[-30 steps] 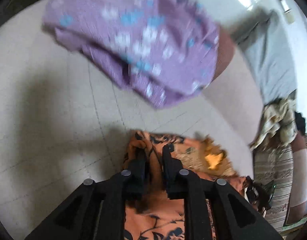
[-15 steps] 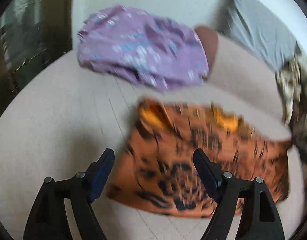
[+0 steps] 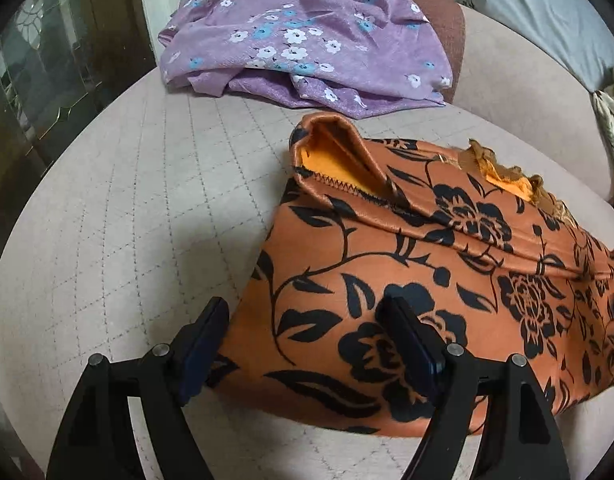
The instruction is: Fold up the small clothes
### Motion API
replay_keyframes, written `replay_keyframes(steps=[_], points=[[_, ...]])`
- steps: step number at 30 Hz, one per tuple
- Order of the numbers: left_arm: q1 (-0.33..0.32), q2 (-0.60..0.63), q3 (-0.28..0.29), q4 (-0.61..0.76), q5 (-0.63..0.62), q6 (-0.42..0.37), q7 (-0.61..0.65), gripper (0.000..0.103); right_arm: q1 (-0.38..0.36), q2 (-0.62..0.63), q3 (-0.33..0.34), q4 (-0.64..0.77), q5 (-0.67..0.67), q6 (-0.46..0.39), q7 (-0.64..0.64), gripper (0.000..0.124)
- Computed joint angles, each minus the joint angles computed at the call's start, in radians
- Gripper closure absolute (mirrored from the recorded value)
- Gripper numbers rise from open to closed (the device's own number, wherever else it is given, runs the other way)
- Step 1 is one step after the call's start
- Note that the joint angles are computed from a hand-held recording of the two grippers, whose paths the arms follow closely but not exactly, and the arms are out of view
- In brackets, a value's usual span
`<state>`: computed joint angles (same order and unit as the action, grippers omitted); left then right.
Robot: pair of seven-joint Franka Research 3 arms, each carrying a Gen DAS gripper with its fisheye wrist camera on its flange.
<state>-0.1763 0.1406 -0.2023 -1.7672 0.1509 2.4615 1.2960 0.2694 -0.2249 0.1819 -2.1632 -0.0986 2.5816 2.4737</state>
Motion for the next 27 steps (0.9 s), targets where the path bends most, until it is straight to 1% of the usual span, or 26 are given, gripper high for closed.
replay_keyframes(steps=[2,3,5,7,9,10,11,12,14,15,16,17,18,20,21,23,24,27], points=[[0.008,0.003,0.000,-0.002,-0.023,-0.003,0.014,0.021,0.033,0.114,0.019,0.100,-0.008,-0.044,-0.057,0.085],[0.010,0.010,-0.001,0.005,-0.034,-0.008,0.019,0.021,0.050,0.189,0.022,0.174,-0.033,-0.075,-0.072,0.085],[0.012,0.017,-0.002,0.013,-0.043,-0.013,0.024,0.021,0.075,0.287,0.000,0.275,-0.114,-0.106,-0.032,0.085],[0.008,0.027,-0.001,0.026,-0.030,-0.015,0.021,0.021,0.102,0.387,-0.042,0.403,-0.220,-0.146,0.014,0.084],[0.007,0.041,-0.003,0.043,-0.030,-0.019,0.025,0.021,0.122,0.479,-0.098,0.537,-0.278,-0.185,0.047,0.085],[0.008,0.047,-0.004,0.048,-0.035,-0.018,0.031,0.021,0.126,0.518,-0.128,0.598,-0.284,-0.196,0.067,0.085],[0.009,0.052,-0.005,0.053,-0.039,-0.019,0.036,0.020,0.132,0.536,-0.165,0.626,-0.299,-0.174,0.122,0.085],[0.011,0.057,-0.005,0.060,-0.046,-0.021,0.039,0.019,0.145,0.528,-0.207,0.618,-0.335,-0.133,0.212,0.085],[0.022,0.065,-0.009,0.071,-0.085,-0.027,0.057,0.019,0.162,0.486,-0.251,0.575,-0.393,-0.063,0.347,0.084],[0.024,0.072,-0.010,0.080,-0.097,-0.033,0.059,0.019,0.161,0.470,-0.257,0.561,-0.409,-0.049,0.378,0.084],[0.025,0.074,-0.010,0.083,-0.101,-0.035,0.059,0.019,0.156,0.430,-0.257,0.517,-0.428,-0.035,0.390,0.084],[0.024,0.076,-0.009,0.085,-0.100,-0.037,0.054,0.019,0.147,0.393,-0.251,0.476,-0.443,-0.035,0.384,0.084],[0.021,0.075,-0.007,0.084,-0.092,-0.036,0.048,0.019,0.139,0.349,-0.241,0.428,-0.465,-0.052,0.379,0.084],[0.010,0.068,-0.003,0.073,-0.057,-0.026,0.031,0.019,0.120,0.260,-0.219,0.332,-0.499,-0.113,0.370,0.084],[0.005,0.064,-0.001,0.066,-0.037,-0.019,0.023,0.019,0.110,0.206,-0.207,0.270,-0.510,-0.159,0.377,0.084],[-0.003,0.057,0.003,0.052,-0.002,-0.001,0.004,0.019,0.089,0.138,-0.179,0.192,-0.512,-0.242,0.389,0.084],[-0.007,0.055,0.005,0.047,0.018,0.007,-0.007,0.019,0.078,0.099,-0.169,0.139,-0.493,-0.259,0.383,0.084],[-0.026,0.044,0.015,0.023,0.114,0.039,-0.054,0.019,0.057,-0.002,-0.137,0.008,-0.430,-0.274,0.345,0.084]])
